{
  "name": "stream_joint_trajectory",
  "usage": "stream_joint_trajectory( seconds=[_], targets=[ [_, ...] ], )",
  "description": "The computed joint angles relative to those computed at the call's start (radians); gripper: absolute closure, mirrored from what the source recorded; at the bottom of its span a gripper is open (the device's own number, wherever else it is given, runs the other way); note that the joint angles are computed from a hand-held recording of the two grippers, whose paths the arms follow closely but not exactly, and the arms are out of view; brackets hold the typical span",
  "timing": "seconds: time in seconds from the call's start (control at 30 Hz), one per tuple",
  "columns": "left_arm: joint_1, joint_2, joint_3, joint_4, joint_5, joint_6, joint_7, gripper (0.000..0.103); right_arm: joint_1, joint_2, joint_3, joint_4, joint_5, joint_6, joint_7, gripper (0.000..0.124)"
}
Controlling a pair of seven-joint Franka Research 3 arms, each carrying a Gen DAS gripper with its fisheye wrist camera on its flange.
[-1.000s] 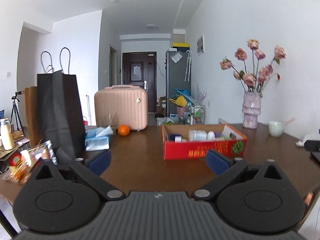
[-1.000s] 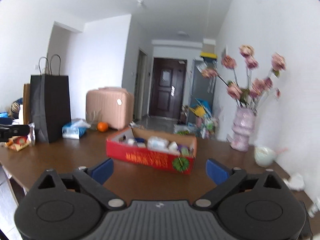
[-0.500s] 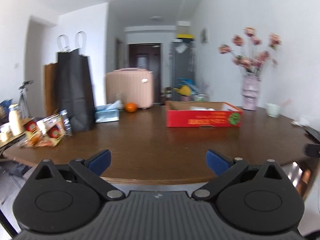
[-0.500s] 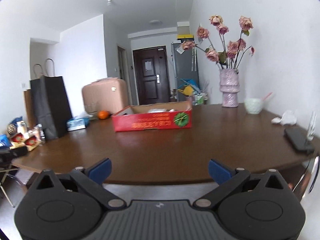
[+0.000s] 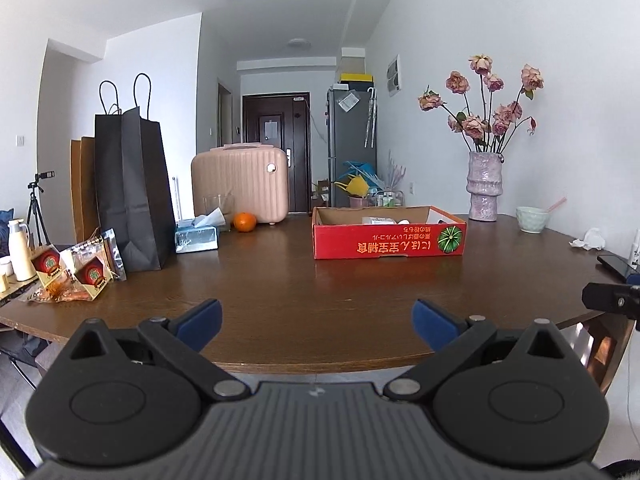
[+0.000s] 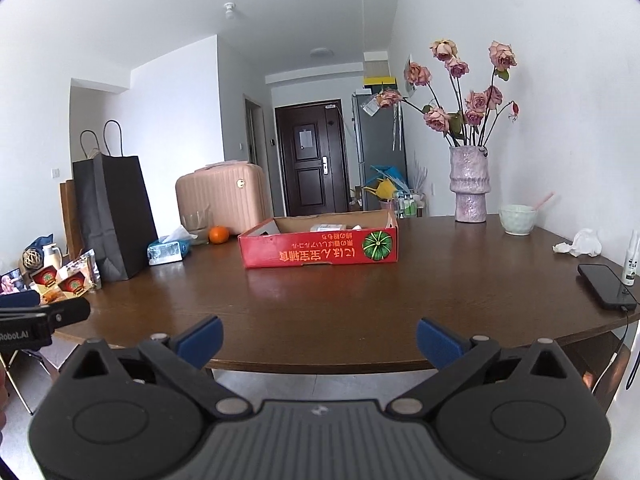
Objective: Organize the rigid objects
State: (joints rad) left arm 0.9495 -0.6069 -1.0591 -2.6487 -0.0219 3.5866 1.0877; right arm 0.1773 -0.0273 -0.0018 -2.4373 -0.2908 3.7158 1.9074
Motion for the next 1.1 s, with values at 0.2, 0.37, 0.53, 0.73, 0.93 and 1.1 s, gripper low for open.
stream_joint_trajectory(
  seconds=[0.2, 0.37, 0.53, 0.73, 0.93, 1.1],
  targets=[
    [-0.01, 0.004, 0.003, 0.001, 0.001, -0.004, 0.007, 0.0, -0.002, -0.002, -0.002, 0.003, -0.031, -0.002, 0.013, 0.021],
    [-0.007, 0.013, 0.003, 0.002, 0.003, 0.003, 0.014, 0.0, -0.004, -0.001, -0.004, 0.004, -0.028, 0.002, 0.015, 0.021],
    [-0.008, 0.015, -0.001, 0.004, 0.0, -0.004, 0.021, 0.0, -0.006, 0.0, -0.005, 0.003, -0.042, 0.002, 0.023, 0.021],
    [-0.006, 0.011, -0.005, 0.003, -0.002, -0.001, 0.023, 0.0, -0.011, 0.001, -0.008, 0.007, -0.055, -0.001, 0.044, 0.021],
    [-0.01, 0.009, -0.001, 0.002, 0.0, -0.004, 0.022, 0.0, -0.012, 0.001, -0.008, 0.005, -0.07, 0.001, 0.053, 0.021],
    [-0.011, 0.008, 0.002, 0.002, 0.004, -0.007, 0.02, 0.0, -0.014, 0.002, -0.008, 0.006, -0.065, -0.003, 0.06, 0.021]
  ],
)
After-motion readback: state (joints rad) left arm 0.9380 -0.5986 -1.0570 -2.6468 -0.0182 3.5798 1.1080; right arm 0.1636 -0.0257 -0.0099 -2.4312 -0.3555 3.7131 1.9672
